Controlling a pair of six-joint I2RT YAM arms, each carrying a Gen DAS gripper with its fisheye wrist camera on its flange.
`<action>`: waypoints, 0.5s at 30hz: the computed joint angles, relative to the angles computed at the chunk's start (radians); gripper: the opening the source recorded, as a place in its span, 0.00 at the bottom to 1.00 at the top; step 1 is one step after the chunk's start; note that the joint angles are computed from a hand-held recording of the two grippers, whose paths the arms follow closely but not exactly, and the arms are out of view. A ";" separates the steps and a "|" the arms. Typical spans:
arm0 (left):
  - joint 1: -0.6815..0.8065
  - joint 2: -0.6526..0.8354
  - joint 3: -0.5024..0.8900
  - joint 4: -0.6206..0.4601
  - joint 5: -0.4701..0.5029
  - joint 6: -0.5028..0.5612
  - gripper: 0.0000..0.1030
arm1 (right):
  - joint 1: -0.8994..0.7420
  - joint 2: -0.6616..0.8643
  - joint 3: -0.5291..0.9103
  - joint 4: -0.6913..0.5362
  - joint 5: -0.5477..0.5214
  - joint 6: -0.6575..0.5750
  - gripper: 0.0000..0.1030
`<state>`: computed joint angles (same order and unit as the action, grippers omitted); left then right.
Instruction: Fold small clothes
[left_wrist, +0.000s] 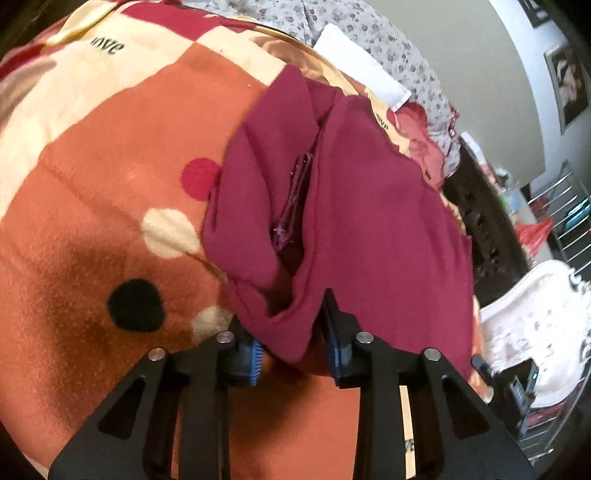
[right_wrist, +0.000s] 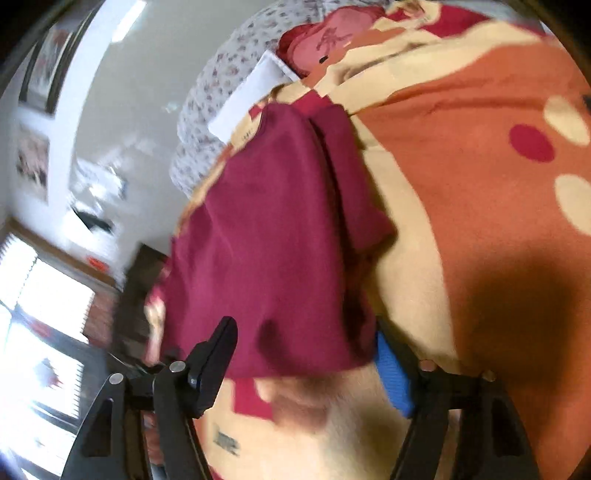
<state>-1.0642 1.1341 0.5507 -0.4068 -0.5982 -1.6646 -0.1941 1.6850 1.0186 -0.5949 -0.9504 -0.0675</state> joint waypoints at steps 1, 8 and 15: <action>0.000 0.017 0.019 -0.020 -0.003 0.001 0.26 | 0.004 0.021 0.015 0.005 0.016 0.027 0.30; -0.079 0.191 0.271 -0.363 -0.040 -0.019 0.08 | 0.047 -0.138 -0.020 -0.070 0.140 -0.124 0.15; -0.266 0.349 0.464 -0.692 -0.068 -0.233 0.02 | 0.010 -0.173 -0.001 -0.257 0.134 -0.260 0.14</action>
